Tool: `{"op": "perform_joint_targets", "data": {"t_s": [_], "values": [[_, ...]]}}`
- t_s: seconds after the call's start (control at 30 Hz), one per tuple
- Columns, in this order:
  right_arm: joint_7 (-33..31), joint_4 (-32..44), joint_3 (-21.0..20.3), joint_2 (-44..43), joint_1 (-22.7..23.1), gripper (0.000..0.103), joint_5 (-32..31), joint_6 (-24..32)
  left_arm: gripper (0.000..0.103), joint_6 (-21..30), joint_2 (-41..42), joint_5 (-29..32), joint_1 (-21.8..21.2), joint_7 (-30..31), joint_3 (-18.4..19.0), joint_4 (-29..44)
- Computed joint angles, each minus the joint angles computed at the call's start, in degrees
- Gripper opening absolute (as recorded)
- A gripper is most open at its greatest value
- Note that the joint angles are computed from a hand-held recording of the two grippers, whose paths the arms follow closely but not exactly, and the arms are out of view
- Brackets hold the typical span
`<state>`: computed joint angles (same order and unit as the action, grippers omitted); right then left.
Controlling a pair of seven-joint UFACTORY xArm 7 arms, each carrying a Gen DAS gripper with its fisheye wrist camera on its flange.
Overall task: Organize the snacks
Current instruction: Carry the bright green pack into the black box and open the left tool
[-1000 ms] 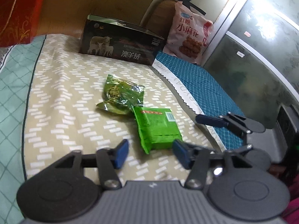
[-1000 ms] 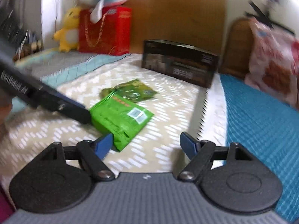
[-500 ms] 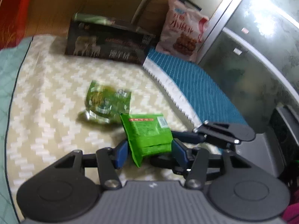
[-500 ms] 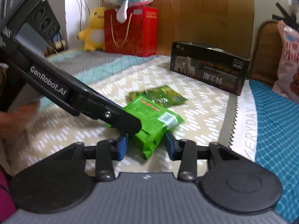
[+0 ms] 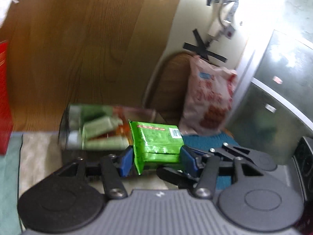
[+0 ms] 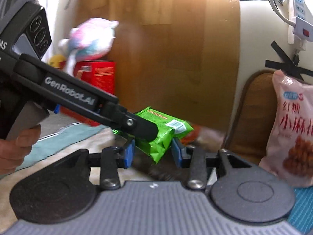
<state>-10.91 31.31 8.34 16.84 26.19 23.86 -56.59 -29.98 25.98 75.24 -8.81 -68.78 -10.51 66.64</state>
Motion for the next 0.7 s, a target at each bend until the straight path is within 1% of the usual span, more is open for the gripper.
{"op": "perform_joint_targets", "data": {"t_s": [0.07,0.13,0.17,0.2,0.23,0.27,0.3,0.33,0.37,0.4,0.43,0.47,0.5,0.53,0.57,0.63,0.7], "values": [[-0.1,2.5,-1.0,1.9,-1.0,0.044,-0.3,1.3,0.052,2.5,4.4,4.4,-0.4,-5.4,-0.8,7.1],[-0.8,4.5,-1.8,3.8,-1.3,0.048,0.6,2.1,0.054,4.4,7.9,9.2,-2.0,-11.7,-0.2,13.2],[-0.7,5.1,-2.1,5.0,-1.3,0.056,1.3,0.6,0.057,5.3,9.3,11.2,-3.1,-14.3,0.5,15.6],[-0.7,5.6,-2.2,5.9,-1.0,0.06,2.5,-0.8,0.059,6.2,10.5,14.6,-4.6,-18.5,1.8,18.2],[-1.1,5.7,-2.3,5.8,-1.0,0.06,3.3,-0.4,0.061,6.7,11.2,15.6,-6.5,-20.3,3.5,19.6],[-0.6,5.2,-2.1,5.5,-1.1,0.06,3.1,-0.5,0.064,6.8,11.3,15.0,-6.6,-19.7,3.8,19.3],[0.4,4.2,-1.8,5.4,-1.2,0.06,2.9,-1.9,0.065,6.2,11.0,12.1,-6.6,-16.7,4.1,17.9],[1.4,3.1,-1.5,5.2,-1.3,0.06,2.5,-3.5,0.067,4.8,10.3,7.8,-6.2,-12.2,4.1,15.5],[2.4,1.7,-1.1,4.7,-1.2,0.06,2.3,-4.7,0.067,3.4,9.6,6.0,-5.8,-10.0,4.2,13.9],[3.3,0.0,-0.6,4.0,-1.0,0.06,2.4,-5.7,0.067,2.1,8.3,3.4,-5.4,-6.6,4.3,11.2],[4.6,-1.7,-0.2,3.4,-1.0,0.06,1.8,-6.6,0.068,0.6,6.6,-0.5,-4.9,-2.1,4.3,7.8],[5.9,-3.5,0.4,2.6,-1.0,0.06,1.2,-6.9,0.072,-1.3,4.9,-3.8,-4.4,1.9,4.6,4.2],[7.4,-5.2,0.8,1.9,-1.1,0.06,0.1,-6.8,0.074,-3.0,3.3,-5.3,-3.5,4.1,4.6,1.2],[9.6,-6.7,0.9,0.9,-1.3,0.06,-2.0,-5.7,0.075,-4.3,1.6,-6.3,-2.5,5.7,4.5,-2.1],[12.7,-8.2,1.5,-0.1,-3.0,0.061,-6.5,-3.8,0.075,-5.2,0.1,-6.4,-1.4,6.3,4.2,-5.1],[20.1,-10.8,2.3,-1.9,-6.7,0.061,-18.1,0.3,0.075,-6.2,-2.2,-3.9,1.3,4.9,3.3,-9.4],[26.2,-10.8,2.3,-2.9,-8.4,0.06,-24.9,4.6,0.075,-8.2,-4.1,-1.4,3.6,3.1,3.4,-14.3]]}}
